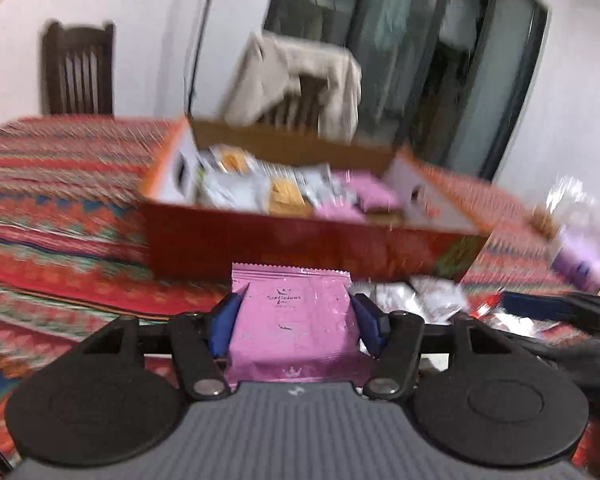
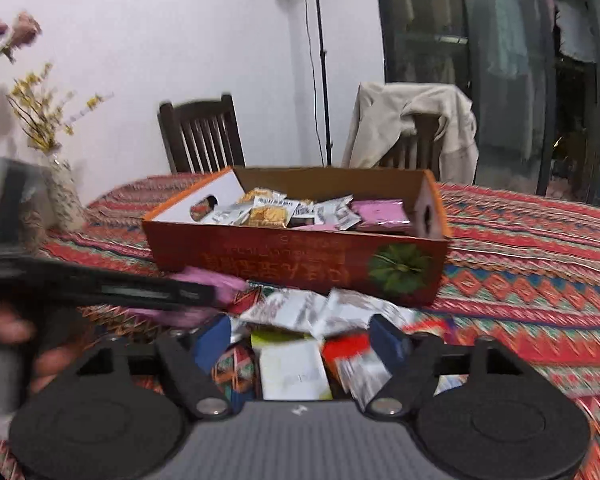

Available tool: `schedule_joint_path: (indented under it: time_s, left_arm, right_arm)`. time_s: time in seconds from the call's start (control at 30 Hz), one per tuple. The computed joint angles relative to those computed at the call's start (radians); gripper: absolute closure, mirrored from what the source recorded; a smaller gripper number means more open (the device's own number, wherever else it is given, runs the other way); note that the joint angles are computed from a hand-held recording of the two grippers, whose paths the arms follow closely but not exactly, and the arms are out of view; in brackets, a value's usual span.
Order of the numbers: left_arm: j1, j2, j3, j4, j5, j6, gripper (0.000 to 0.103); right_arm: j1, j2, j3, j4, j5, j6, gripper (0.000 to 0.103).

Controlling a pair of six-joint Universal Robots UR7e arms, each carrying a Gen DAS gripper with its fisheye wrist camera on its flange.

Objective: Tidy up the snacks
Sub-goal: 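Grasp a pink 'Delicious food' packet with the left tool while the right tool grasps a white packet, then carry both held packets over the cardboard box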

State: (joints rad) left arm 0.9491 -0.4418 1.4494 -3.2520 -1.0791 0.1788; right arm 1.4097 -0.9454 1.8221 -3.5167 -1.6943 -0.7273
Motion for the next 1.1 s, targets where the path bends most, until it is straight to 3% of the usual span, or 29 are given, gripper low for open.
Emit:
schedule_joint_path:
  time_s: [0.17, 0.3, 0.4, 0.47, 0.57, 0.67, 0.97, 1.1]
  left_arm:
    - [-0.010, -0.109, 0.199, -0.180, 0.049, 0.003, 0.041]
    - [-0.021, -0.134, 0.264, -0.226, 0.121, -0.006, 0.041]
    - [-0.013, -0.161, 0.298, -0.202, 0.117, -0.067, 0.041]
    - [-0.009, -0.172, 0.306, -0.168, 0.097, -0.106, 0.041]
    - [-0.024, -0.168, 0.319, -0.183, 0.099, -0.107, 0.040]
    - [-0.051, -0.169, 0.351, -0.229, 0.110, -0.097, 0.040]
    - [-0.137, -0.158, 0.392, -0.201, 0.133, -0.165, 0.040]
    - [-0.167, -0.127, 0.381, -0.158, 0.118, -0.164, 0.040]
  right_arm:
    - [0.055, 0.143, -0.215, 0.125, -0.130, -0.039, 0.030]
    - [0.066, 0.224, -0.335, 0.212, -0.208, 0.010, 0.034]
    - [0.077, 0.249, -0.352, 0.195, -0.254, -0.028, 0.039]
    - [0.068, 0.229, -0.341, 0.237, -0.217, -0.007, 0.053]
    - [0.065, 0.214, -0.320, 0.232, -0.217, -0.007, 0.055]
    - [0.056, 0.167, -0.254, 0.212, -0.164, 0.001, 0.057]
    - [0.004, -0.109, 0.136, -0.038, 0.076, -0.032, 0.056]
    - [-0.057, -0.212, 0.291, -0.103, 0.127, -0.029, 0.056]
